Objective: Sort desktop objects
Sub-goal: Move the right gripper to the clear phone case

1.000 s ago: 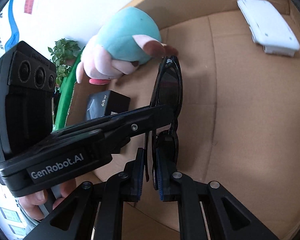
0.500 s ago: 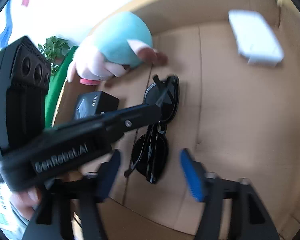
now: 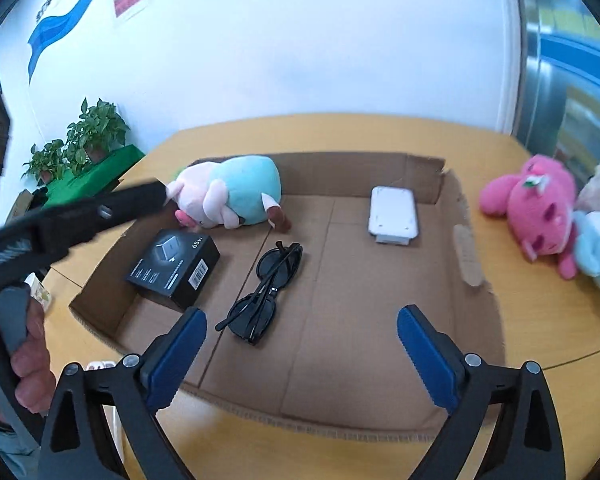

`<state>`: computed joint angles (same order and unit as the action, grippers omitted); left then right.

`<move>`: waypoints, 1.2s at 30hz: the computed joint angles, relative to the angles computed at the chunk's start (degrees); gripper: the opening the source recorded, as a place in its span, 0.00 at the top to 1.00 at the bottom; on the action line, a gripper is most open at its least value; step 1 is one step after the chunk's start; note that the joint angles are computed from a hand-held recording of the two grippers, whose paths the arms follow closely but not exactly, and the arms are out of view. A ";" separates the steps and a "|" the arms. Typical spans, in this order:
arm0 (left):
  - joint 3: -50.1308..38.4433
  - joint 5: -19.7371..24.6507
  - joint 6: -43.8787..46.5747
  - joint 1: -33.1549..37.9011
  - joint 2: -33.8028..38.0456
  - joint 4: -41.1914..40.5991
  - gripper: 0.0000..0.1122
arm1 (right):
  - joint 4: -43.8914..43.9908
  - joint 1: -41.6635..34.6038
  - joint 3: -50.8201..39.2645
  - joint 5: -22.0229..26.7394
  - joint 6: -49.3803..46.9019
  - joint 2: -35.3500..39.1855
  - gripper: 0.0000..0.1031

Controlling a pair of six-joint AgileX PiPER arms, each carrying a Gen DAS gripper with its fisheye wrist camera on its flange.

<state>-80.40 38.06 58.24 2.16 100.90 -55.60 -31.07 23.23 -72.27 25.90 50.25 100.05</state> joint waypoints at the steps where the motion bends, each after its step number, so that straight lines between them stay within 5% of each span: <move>1: 2.02 -0.62 2.29 0.28 -1.76 -1.70 0.31 | -3.72 1.07 1.41 0.22 3.82 -1.01 0.04; 9: 9.62 0.42 9.68 4.71 -9.72 -8.35 0.31 | -21.06 7.66 7.76 5.31 20.91 -8.31 0.02; 26: 23.34 7.43 25.10 22.47 -12.22 -12.38 0.31 | -31.67 18.70 10.82 11.13 32.89 -7.05 0.01; 36: 26.78 6.87 24.53 32.01 -4.87 -4.54 0.31 | -16.83 22.91 7.67 -5.82 21.41 6.32 0.02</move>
<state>-53.62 44.94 82.77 34.17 96.03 -60.14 -47.90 46.14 -64.60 20.08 71.66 106.37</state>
